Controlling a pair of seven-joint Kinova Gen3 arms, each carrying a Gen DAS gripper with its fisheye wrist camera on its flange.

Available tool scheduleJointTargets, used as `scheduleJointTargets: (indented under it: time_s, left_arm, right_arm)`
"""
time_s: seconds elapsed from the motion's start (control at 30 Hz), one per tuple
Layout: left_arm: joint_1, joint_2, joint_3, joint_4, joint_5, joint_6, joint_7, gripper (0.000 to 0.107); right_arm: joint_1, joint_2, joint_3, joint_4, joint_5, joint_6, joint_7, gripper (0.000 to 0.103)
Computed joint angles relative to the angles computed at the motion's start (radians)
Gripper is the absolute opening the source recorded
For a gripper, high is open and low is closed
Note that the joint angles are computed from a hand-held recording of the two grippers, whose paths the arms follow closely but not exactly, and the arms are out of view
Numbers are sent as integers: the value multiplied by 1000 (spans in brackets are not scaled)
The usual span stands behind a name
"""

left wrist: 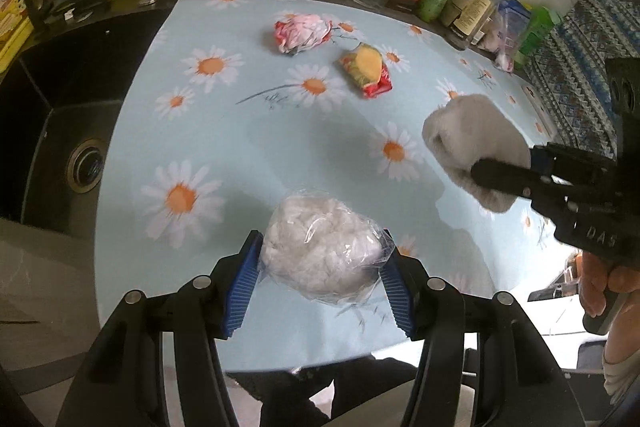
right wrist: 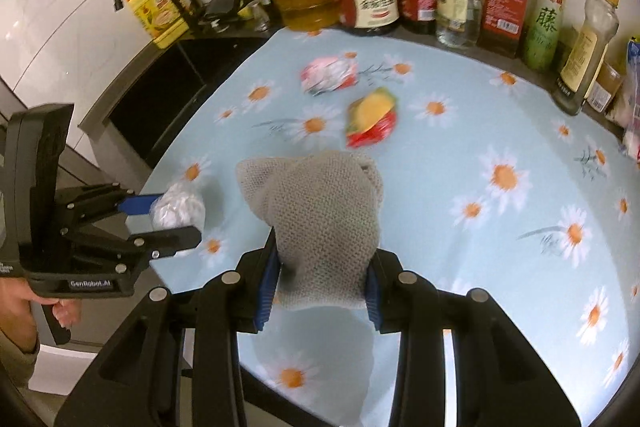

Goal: Collect trash
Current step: 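Carry the grey cloth and plastic bag with both grippers down to the bin, then open both grippers to drop the cloth and plastic bag into the bin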

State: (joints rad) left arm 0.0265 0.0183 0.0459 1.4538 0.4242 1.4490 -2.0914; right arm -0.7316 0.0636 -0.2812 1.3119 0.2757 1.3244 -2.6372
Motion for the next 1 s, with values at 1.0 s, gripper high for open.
scheduleJointTargets:
  time_s: [1.0]
  left_arm:
    - [-225, -103, -176, 255, 1, 195, -431, 55]
  right_arm:
    - [-392, 179, 0, -117, 72, 29, -446, 38]
